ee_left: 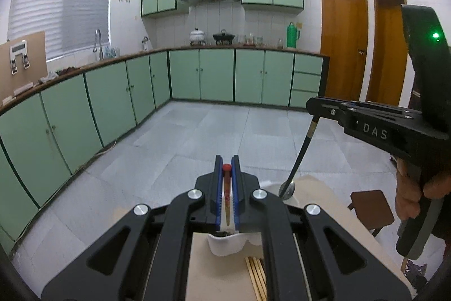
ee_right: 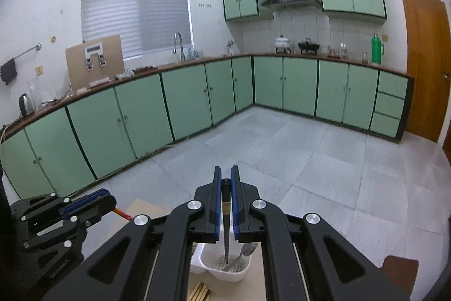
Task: Organize utensils
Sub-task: 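Carry both chopsticks to the white holder and open both tools inside it, then move both open tools back to the remaining chopsticks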
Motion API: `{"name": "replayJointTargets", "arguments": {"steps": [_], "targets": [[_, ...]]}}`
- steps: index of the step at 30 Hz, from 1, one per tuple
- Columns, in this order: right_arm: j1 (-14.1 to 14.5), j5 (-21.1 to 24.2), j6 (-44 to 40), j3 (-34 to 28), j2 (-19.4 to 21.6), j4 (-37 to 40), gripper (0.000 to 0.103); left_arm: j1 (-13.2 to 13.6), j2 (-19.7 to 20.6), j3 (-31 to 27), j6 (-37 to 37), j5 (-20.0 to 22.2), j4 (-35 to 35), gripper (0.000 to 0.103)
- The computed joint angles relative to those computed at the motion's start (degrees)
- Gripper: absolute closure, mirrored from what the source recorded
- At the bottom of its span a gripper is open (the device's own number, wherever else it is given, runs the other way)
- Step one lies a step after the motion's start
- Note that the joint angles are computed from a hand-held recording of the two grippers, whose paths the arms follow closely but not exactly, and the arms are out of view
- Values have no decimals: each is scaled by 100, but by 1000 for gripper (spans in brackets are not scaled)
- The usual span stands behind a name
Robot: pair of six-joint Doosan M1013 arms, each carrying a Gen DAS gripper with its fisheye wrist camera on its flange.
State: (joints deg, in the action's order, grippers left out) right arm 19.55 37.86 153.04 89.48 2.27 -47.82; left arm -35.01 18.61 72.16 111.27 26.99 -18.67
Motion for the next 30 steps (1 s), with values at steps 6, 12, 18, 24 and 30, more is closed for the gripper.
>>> {"name": "replayJointTargets", "arguments": {"steps": [6, 12, 18, 24, 30], "targets": [[-54, 42, -206, 95, 46, 351, 97, 46, 137, -77, 8, 148, -26, 98], [-19, 72, 49, 257, -81, 255, 85, 82, 160, -112, -183, 234, 164, 85], [111, 162, 730, 576, -408, -250, 58, 144, -184, 308, -144, -98, 5, 59], [623, 593, 1883, 1135, -796, -1133, 24, 180, -666, 1031, -87, -361, -43, 36], [1284, 1099, 2535, 1670, -936, -1326, 17, 213, -1055, 1852, -77, -280, -35, 31]]}}
